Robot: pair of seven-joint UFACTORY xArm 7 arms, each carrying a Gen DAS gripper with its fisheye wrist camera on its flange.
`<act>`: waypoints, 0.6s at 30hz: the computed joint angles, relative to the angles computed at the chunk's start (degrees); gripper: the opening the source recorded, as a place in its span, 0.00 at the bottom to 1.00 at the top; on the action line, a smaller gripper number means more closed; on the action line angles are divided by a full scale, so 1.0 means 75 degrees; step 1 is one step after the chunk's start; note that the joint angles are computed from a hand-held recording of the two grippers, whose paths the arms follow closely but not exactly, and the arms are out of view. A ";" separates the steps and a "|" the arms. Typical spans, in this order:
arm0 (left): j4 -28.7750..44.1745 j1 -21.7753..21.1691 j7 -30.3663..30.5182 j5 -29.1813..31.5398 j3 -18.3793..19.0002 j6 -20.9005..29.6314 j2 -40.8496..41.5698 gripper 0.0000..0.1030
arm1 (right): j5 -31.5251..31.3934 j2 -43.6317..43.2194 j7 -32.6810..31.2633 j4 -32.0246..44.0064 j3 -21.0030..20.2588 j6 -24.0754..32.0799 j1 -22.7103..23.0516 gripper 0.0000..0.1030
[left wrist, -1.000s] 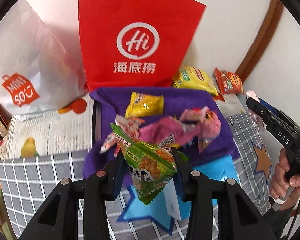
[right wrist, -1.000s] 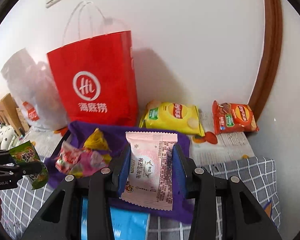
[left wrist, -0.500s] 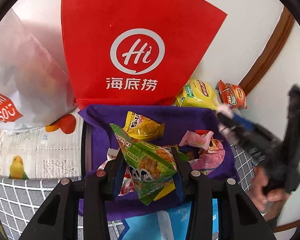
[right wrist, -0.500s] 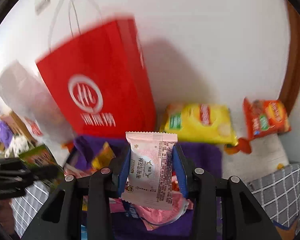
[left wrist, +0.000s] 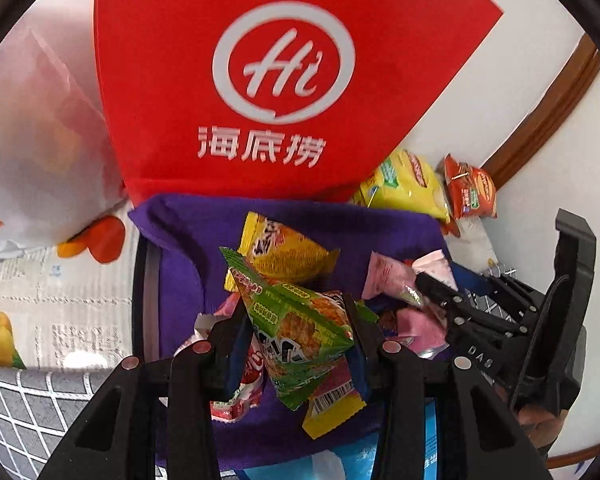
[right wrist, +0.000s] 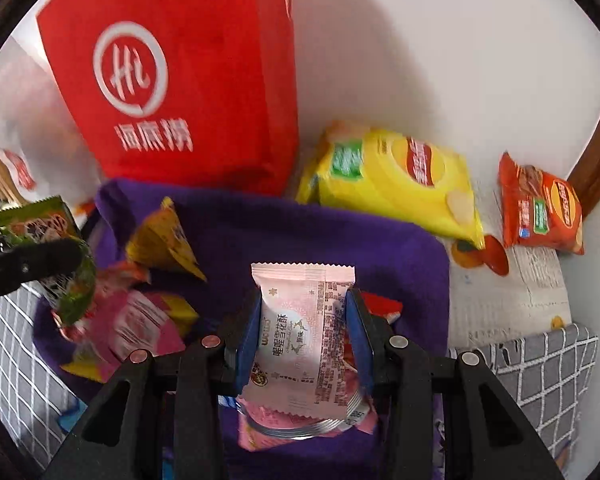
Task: Organize snacks
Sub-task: 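Carry the green snack bag and pink pastry packet over the towel, then open both tools to release the snacks onto the towel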
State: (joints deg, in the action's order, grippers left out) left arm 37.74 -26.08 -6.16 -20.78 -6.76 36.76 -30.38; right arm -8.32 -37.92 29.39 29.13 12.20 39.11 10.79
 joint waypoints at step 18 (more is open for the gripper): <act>0.0001 -0.0241 0.0100 -0.0278 -0.0060 -0.0010 0.0100 0.39 | 0.0001 0.0334 0.0233 0.0058 0.0073 -0.0282 0.0010 0.40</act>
